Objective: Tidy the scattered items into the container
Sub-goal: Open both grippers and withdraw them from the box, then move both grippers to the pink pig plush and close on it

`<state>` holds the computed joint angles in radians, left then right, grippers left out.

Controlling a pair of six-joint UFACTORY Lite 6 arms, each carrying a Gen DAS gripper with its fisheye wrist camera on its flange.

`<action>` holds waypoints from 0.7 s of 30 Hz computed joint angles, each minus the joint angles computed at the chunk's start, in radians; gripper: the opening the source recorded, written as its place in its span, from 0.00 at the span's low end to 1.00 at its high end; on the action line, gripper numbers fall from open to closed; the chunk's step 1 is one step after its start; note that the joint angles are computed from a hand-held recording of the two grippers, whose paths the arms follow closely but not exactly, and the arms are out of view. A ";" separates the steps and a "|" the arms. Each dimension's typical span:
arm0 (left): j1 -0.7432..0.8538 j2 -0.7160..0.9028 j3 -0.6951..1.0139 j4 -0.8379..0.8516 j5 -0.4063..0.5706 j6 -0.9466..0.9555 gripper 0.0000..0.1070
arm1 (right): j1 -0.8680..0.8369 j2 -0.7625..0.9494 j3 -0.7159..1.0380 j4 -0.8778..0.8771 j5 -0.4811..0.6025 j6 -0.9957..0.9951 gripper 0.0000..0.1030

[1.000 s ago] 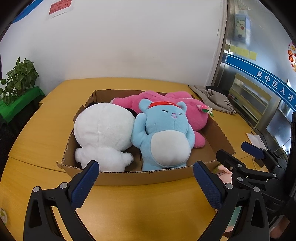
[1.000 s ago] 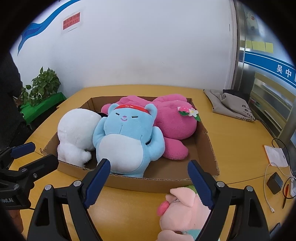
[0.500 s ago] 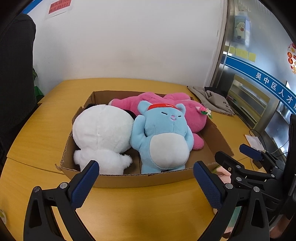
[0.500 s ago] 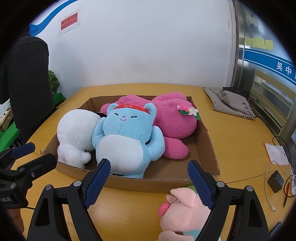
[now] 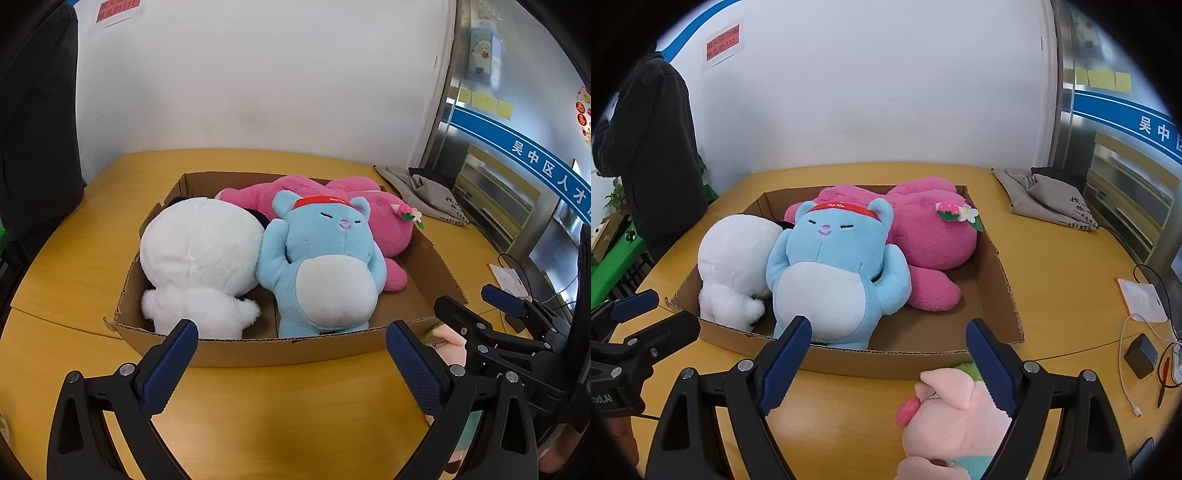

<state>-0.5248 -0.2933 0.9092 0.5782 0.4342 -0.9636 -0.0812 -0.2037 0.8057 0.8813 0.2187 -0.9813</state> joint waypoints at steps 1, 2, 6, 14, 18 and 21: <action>-0.002 0.003 0.001 0.003 -0.001 -0.003 0.96 | -0.005 -0.005 -0.002 0.002 0.002 -0.006 0.83; -0.006 0.004 0.000 0.007 -0.001 -0.007 0.96 | -0.013 -0.009 -0.004 0.003 0.007 -0.011 0.83; -0.014 0.002 -0.012 0.014 -0.001 -0.022 0.96 | -0.046 -0.012 -0.009 0.057 0.022 -0.072 0.83; -0.009 -0.017 -0.023 -0.040 0.002 0.015 0.96 | -0.070 -0.058 -0.041 0.163 0.055 -0.197 0.83; -0.004 0.011 -0.008 -0.183 -0.033 0.126 0.96 | -0.179 -0.126 -0.086 0.248 0.106 -0.351 0.83; -0.016 0.033 -0.002 -0.291 -0.059 0.213 0.96 | -0.353 -0.140 -0.111 0.311 0.219 -0.495 0.83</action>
<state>-0.5404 -0.2598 0.9076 0.2876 0.3749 -0.7508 -0.4341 -0.3439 0.6945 1.1921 0.4379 -1.4767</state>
